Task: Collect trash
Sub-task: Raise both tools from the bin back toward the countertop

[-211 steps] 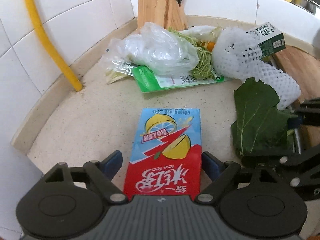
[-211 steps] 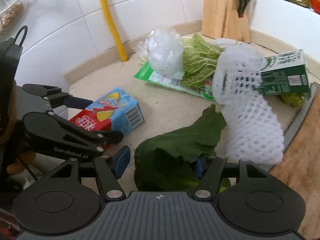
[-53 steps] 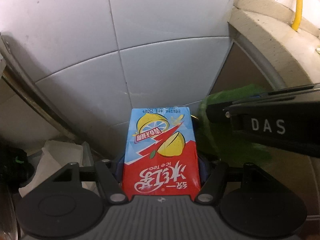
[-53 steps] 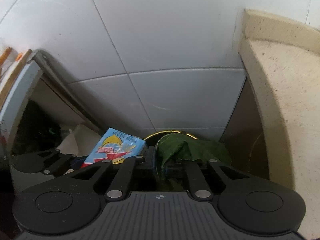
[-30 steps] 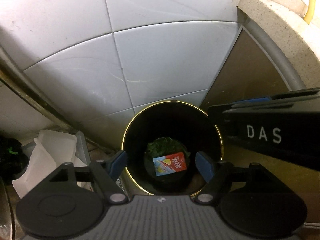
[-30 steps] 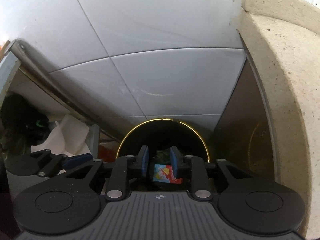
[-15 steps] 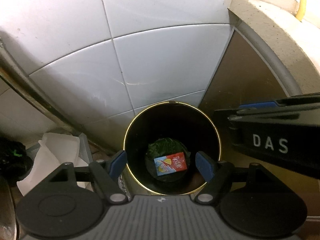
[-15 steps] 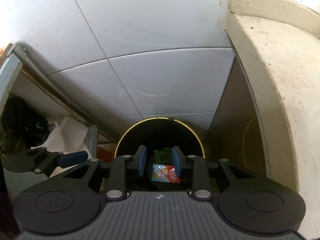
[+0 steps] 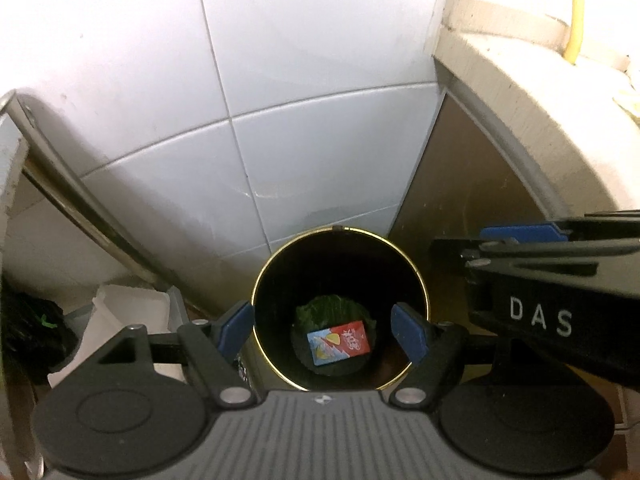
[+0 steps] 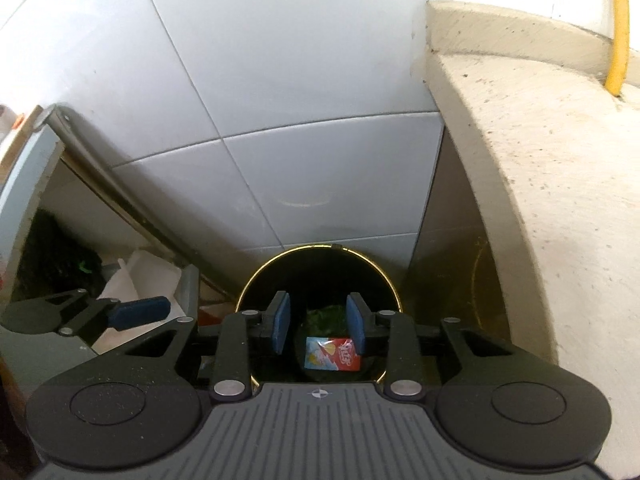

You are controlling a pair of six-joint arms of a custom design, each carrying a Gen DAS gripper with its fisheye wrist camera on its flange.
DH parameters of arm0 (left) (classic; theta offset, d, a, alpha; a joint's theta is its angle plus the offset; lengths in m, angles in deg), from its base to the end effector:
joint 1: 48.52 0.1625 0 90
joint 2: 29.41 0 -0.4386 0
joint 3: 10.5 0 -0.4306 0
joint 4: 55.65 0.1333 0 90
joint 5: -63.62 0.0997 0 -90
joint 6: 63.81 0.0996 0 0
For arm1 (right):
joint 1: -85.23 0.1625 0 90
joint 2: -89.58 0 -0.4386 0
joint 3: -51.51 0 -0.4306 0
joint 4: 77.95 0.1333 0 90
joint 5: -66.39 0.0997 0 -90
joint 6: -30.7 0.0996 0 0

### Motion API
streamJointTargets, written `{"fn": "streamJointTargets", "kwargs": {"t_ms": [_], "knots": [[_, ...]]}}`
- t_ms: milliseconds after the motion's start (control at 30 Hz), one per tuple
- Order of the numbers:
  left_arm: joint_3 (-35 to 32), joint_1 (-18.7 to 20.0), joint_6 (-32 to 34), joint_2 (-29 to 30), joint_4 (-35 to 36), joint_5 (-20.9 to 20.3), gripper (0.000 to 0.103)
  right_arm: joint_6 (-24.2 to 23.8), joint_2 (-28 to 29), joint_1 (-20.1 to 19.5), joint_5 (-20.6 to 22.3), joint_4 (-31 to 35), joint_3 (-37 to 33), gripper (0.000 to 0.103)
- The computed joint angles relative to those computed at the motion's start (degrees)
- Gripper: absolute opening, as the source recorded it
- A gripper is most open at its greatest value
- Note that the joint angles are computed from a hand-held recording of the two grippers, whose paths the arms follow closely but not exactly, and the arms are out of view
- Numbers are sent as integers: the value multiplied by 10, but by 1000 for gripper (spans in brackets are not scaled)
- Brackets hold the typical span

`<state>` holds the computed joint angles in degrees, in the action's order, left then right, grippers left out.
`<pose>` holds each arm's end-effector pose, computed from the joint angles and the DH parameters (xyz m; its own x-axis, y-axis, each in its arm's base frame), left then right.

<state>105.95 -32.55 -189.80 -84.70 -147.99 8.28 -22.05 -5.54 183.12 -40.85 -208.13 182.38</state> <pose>-0.3698 -0.3034 0.0181 -0.5446 -0.6586 -0.5192 -0.0971 0.6645 -0.7410 0.1601 -0.3989 0.2606 -0.4656 -0.8517 0.2403 -0.8384 0.5115 0.1885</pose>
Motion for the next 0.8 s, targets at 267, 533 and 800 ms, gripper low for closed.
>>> {"fn": "streamJointTargets", "kwargs": {"t_ms": [267, 533, 800], "knots": [[-35, -12, -17, 0, 65, 17, 70, 1, -35, 6, 22, 7, -1, 40], [-76, -29, -11, 15, 118, 49, 70, -7, -78, 11, 51, 22, -8, 43], [-104, -36, 31, 25, 121, 98, 70, 2, -113, 5, 75, 13, -26, 44]]}}
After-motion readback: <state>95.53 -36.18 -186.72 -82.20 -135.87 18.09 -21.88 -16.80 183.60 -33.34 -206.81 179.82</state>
